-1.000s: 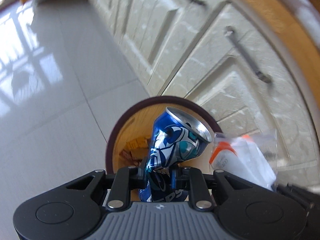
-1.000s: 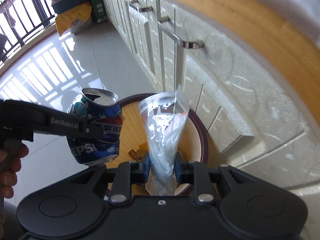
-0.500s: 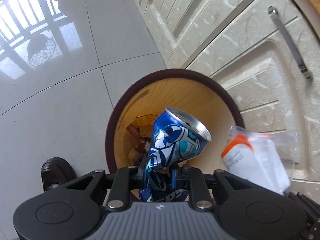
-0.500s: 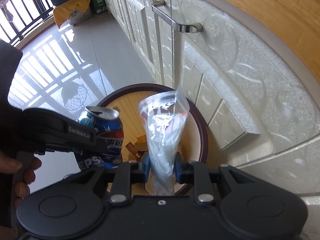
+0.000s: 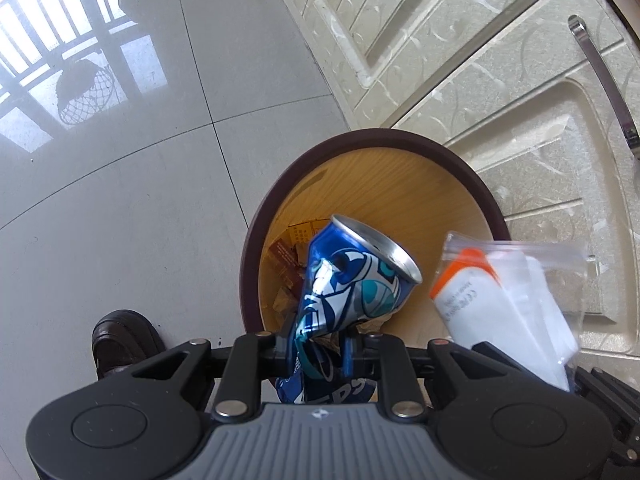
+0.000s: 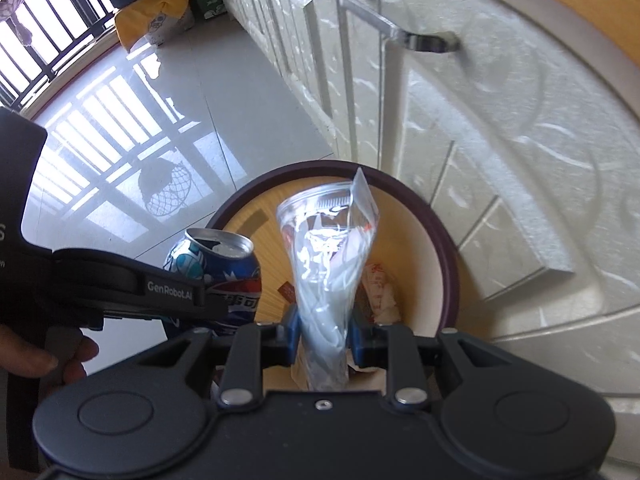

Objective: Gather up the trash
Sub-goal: 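Open both tools to drop the Pepsi can and plastic bag into the bin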

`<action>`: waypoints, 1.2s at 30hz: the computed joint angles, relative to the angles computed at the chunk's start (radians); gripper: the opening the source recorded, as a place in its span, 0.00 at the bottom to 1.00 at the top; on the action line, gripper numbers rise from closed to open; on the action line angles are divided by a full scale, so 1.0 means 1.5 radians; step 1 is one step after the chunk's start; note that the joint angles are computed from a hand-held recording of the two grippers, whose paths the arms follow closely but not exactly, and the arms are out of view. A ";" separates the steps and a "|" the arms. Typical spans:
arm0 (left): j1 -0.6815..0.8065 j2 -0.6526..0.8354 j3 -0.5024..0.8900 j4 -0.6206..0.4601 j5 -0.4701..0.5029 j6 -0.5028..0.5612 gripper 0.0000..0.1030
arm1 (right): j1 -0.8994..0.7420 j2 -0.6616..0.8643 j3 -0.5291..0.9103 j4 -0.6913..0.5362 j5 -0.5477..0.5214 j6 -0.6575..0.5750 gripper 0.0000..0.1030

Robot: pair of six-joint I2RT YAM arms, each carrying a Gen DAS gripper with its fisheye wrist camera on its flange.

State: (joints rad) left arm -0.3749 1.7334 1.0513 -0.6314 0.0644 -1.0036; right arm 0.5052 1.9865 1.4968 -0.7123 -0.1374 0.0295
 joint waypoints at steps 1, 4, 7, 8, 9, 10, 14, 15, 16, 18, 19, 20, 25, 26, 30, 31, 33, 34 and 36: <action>0.000 0.000 -0.001 0.002 0.004 0.001 0.22 | 0.001 0.005 0.004 -0.002 -0.003 0.003 0.25; 0.000 0.006 0.002 0.009 0.010 0.005 0.22 | -0.003 0.024 0.024 -0.007 -0.032 0.011 0.26; 0.004 0.003 -0.001 0.008 0.012 0.009 0.22 | -0.003 0.042 0.040 -0.020 -0.038 0.029 0.28; 0.004 0.003 -0.002 0.009 0.012 0.009 0.22 | -0.002 0.045 0.045 -0.025 -0.033 0.033 0.29; 0.004 0.003 -0.002 0.009 0.011 0.008 0.22 | -0.003 0.047 0.045 -0.024 -0.033 0.032 0.32; 0.006 0.001 -0.004 0.008 0.011 0.008 0.22 | -0.004 0.047 0.045 -0.024 -0.033 0.031 0.34; 0.003 0.000 -0.004 0.009 0.009 0.005 0.22 | -0.007 0.045 0.038 -0.027 -0.026 0.026 0.35; 0.001 0.001 -0.003 0.008 0.009 0.005 0.22 | -0.007 0.044 0.037 -0.030 -0.023 0.024 0.35; 0.000 0.002 -0.002 0.008 0.008 0.004 0.22 | -0.006 0.044 0.035 -0.033 -0.019 0.021 0.35; -0.002 0.005 0.001 0.004 0.007 0.006 0.25 | -0.008 0.040 0.030 -0.038 -0.011 0.014 0.35; -0.003 0.006 0.002 0.002 0.006 0.007 0.34 | -0.009 0.038 0.027 -0.040 -0.010 0.011 0.35; -0.004 0.008 0.004 -0.001 0.003 0.007 0.42 | -0.011 0.037 0.025 -0.041 -0.008 0.009 0.35; -0.010 0.020 0.016 -0.015 -0.001 0.017 0.46 | -0.021 0.033 0.021 -0.042 -0.001 0.004 0.35; -0.010 0.021 0.017 -0.016 -0.001 0.020 0.46 | -0.024 0.032 0.020 -0.041 -0.002 0.004 0.35; -0.011 0.027 0.023 -0.023 -0.002 0.030 0.46 | -0.033 0.029 0.016 -0.041 -0.003 -0.002 0.35; -0.011 0.028 0.024 -0.025 -0.002 0.034 0.46 | -0.035 0.028 0.015 -0.041 -0.002 -0.002 0.35; -0.011 0.029 0.025 -0.031 -0.002 0.041 0.46 | -0.039 0.029 0.014 -0.041 -0.003 -0.007 0.35; -0.011 0.030 0.026 -0.032 -0.003 0.045 0.47 | -0.039 0.028 0.013 -0.042 -0.003 -0.007 0.35; -0.010 0.028 0.025 -0.035 -0.003 0.051 0.47 | -0.034 0.027 0.017 -0.047 0.001 -0.001 0.35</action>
State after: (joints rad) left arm -0.3896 1.7749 1.0887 -0.6835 0.0601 -0.9270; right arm 0.4538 2.0271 1.5224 -0.7824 -0.1363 0.0275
